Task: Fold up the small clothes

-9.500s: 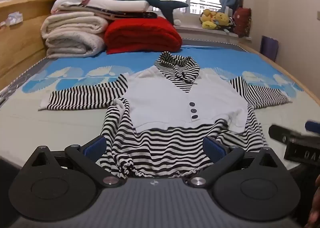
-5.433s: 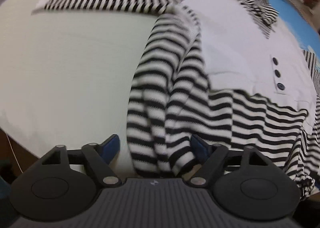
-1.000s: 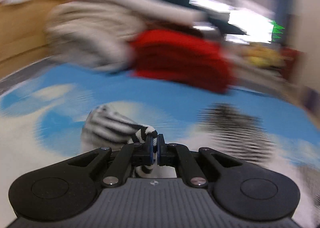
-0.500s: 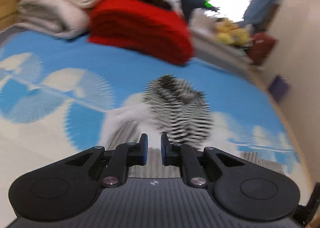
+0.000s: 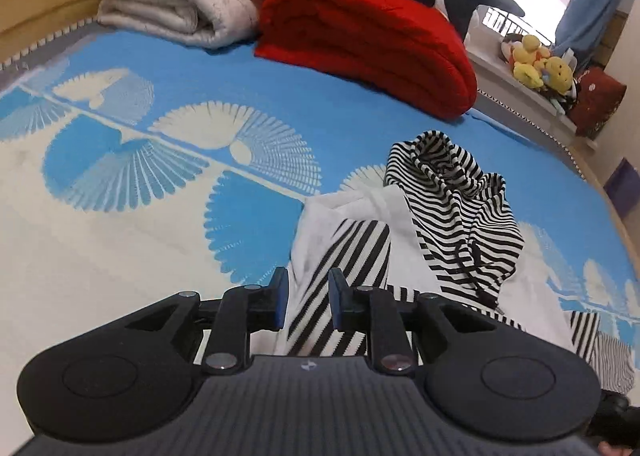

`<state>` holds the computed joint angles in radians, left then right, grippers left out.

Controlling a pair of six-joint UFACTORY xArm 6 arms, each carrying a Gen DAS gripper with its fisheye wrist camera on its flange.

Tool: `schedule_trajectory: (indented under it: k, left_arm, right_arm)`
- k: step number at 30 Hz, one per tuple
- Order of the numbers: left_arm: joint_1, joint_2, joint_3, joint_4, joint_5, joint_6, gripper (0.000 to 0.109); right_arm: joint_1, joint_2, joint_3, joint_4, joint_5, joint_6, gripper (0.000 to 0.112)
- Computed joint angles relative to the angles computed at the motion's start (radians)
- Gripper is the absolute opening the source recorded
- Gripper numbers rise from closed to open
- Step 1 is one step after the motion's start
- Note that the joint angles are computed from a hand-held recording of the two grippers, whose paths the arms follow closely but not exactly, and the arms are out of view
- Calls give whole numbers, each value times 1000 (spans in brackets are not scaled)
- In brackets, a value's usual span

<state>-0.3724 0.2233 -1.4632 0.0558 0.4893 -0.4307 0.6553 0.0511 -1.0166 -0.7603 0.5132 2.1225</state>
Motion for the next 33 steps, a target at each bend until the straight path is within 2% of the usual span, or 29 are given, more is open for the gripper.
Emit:
schedule_trajectory:
  k: [1, 2, 4, 7, 9, 10, 12, 14, 16, 17, 18, 21, 23, 24, 25, 27, 28, 29, 30, 33]
  left_arm:
    - [2, 2, -5, -29, 10, 20, 22]
    - [2, 13, -18, -51, 20, 42, 22]
    - [2, 19, -23, -58, 19, 62, 22]
    - [-6, 6, 0, -76, 5, 86, 22]
    - [-11, 10, -3, -106, 9, 124, 22]
    - [-15, 10, -2, -110, 14, 135, 22]
    - [-24, 19, -11, -142, 37, 185, 22]
    - [-35, 30, -20, -175, 72, 241, 22]
    - [-49, 45, -34, -175, 113, 279, 22]
    - [-55, 52, -40, -176, 130, 295, 22]
    - [-62, 59, -45, -178, 147, 311, 22]
    - [-72, 74, -51, -189, 185, 342, 22]
    - [-72, 87, -53, -211, 221, 361, 22]
    - [-71, 95, -59, -205, 251, 357, 22]
    - [-71, 110, -73, -171, 299, 339, 22]
    - [-74, 120, -73, -121, 327, 324, 27]
    - [-75, 117, -69, -118, 324, 323, 27]
    - [-76, 112, -68, -119, 320, 320, 26]
    - [-76, 102, -59, -131, 303, 326, 26]
    - [-83, 85, -39, -209, 257, 383, 27]
  right_arm:
    - [-3, 12, -12, -16, 4, 3, 13]
    - [-2, 20, -23, -33, 15, 6, 4]
    - [8, 15, -41, -113, 60, 53, 3]
    - [54, -34, -70, -342, 152, 191, 3]
    - [112, -65, -90, -473, 262, 215, 3]
    - [146, -79, -100, -486, 338, 178, 3]
    - [167, -90, -99, -386, 421, 106, 3]
    - [152, -66, -96, -177, 491, -20, 3]
    - [126, -50, -73, 20, 516, -113, 4]
    - [118, -64, -52, 71, 517, -104, 4]
    - [116, -76, -37, 79, 516, -90, 4]
    - [150, -82, -66, -9, 599, -77, 7]
    - [154, -112, -36, -104, 557, -29, 14]
    - [144, -125, -13, -135, 509, -10, 15]
    - [116, -138, 12, -138, 418, -14, 18]
    - [43, -136, 58, -18, 216, -112, 33]
    - [23, -115, 72, 79, 161, -199, 37]
    - [11, -109, 80, 134, 147, -249, 36]
    - [15, -120, 75, 147, 175, -258, 35]
    - [28, -129, 66, 102, 199, -255, 39]
